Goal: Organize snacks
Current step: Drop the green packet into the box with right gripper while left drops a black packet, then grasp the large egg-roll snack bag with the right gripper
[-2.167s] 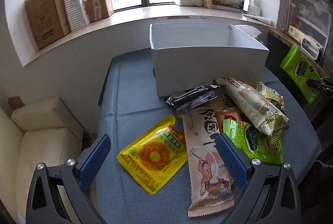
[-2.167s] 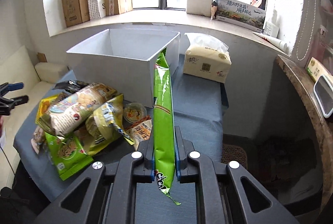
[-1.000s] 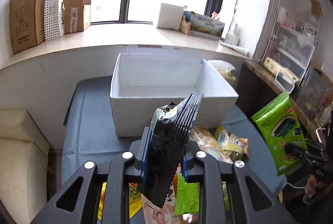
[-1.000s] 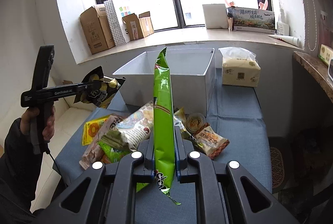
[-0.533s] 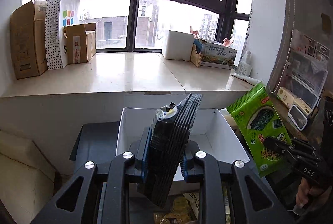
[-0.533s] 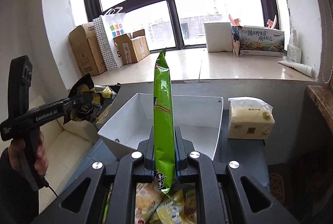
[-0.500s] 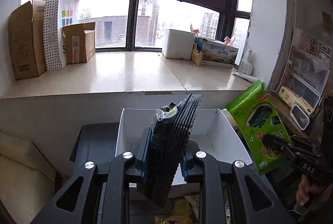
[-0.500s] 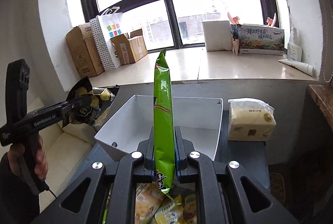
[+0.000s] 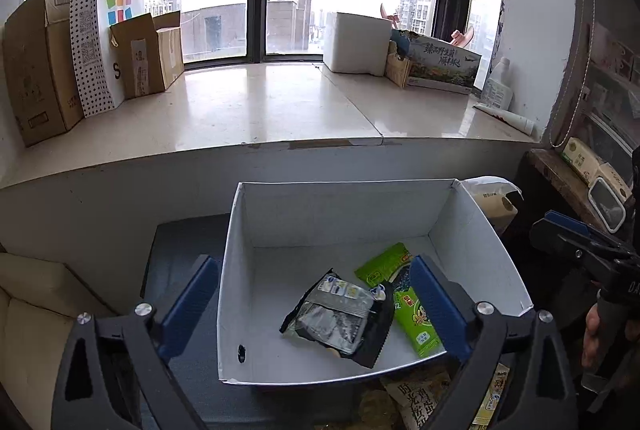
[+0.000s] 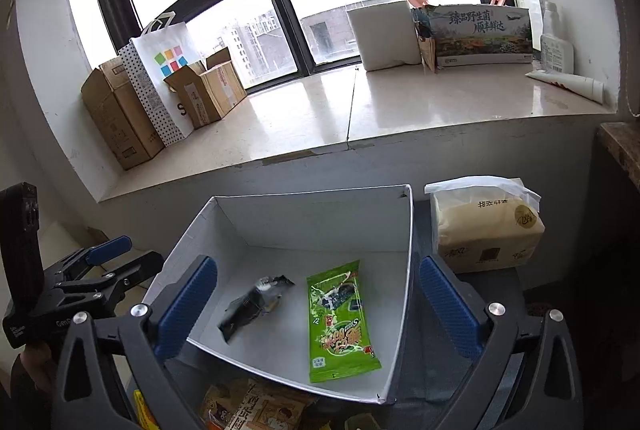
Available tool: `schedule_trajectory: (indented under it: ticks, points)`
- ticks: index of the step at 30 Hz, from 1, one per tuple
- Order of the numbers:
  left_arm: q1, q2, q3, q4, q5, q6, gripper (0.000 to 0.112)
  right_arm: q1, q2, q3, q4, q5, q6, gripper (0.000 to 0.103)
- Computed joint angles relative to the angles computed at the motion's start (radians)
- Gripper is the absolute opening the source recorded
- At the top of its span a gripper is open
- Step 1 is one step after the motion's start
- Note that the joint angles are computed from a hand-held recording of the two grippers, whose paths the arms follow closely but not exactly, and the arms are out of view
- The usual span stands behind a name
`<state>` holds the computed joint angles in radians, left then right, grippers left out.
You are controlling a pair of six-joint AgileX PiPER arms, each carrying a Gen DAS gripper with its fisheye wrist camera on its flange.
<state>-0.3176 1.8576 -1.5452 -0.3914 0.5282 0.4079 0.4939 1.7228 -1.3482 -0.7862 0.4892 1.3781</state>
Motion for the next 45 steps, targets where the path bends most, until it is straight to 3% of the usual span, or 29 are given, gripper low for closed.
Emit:
schedule_trajectory:
  ticks: [4,6,11,14,18,21,24,28,31,33,38,42,45]
  points:
    - [-0.011,-0.062,0.062,0.048,-0.027,-0.036,0.102,0.031,-0.036,0.039,-0.036,0.002,0.036,0.103]
    - [-0.012,-0.085,0.07,0.082,-0.001,-0.077,0.102,0.052,-0.056,0.065,-0.078,0.003,0.084,0.103]
    - [0.018,-0.202,0.188,-0.023,0.012,-0.017,0.103,0.128,-0.124,0.139,-0.195,0.018,0.211,0.103]
    - [0.032,-0.276,0.256,-0.002,0.022,-0.065,0.103,0.188,-0.17,0.178,-0.247,0.034,0.266,0.103]
    - [0.05,-0.412,0.413,0.005,-0.07,-0.032,0.103,0.305,-0.211,0.207,-0.34,0.147,0.357,0.103]
    - [0.101,-0.472,0.486,-0.112,-0.03,0.108,0.103,0.408,-0.202,0.196,-0.367,0.283,0.363,0.103]
    - [0.121,-0.54,0.594,-0.139,-0.046,0.163,0.103,0.484,-0.182,0.195,-0.368,0.342,0.374,0.103]
    - [0.127,-0.649,0.766,-0.093,-0.095,0.15,0.103,0.552,-0.149,0.24,-0.39,0.319,0.5,0.103]
    - [0.161,-0.721,0.87,-0.148,-0.092,0.194,0.103,0.597,-0.09,0.241,-0.367,0.304,0.558,0.103]
    - [0.186,-0.767,0.93,-0.188,-0.104,0.226,0.103,0.594,-0.051,0.225,-0.298,0.262,0.525,0.103]
    - [0.247,-0.823,0.994,-0.248,-0.07,0.322,0.103,0.586,0.04,0.161,-0.186,0.248,0.447,0.103]
    - [0.31,-0.817,1.005,-0.319,-0.032,0.413,0.103,0.526,0.063,0.14,-0.104,0.153,0.374,0.103]
    - [0.324,-0.808,1.02,-0.322,-0.035,0.429,0.103,0.48,0.096,0.087,-0.04,0.138,0.283,0.103]
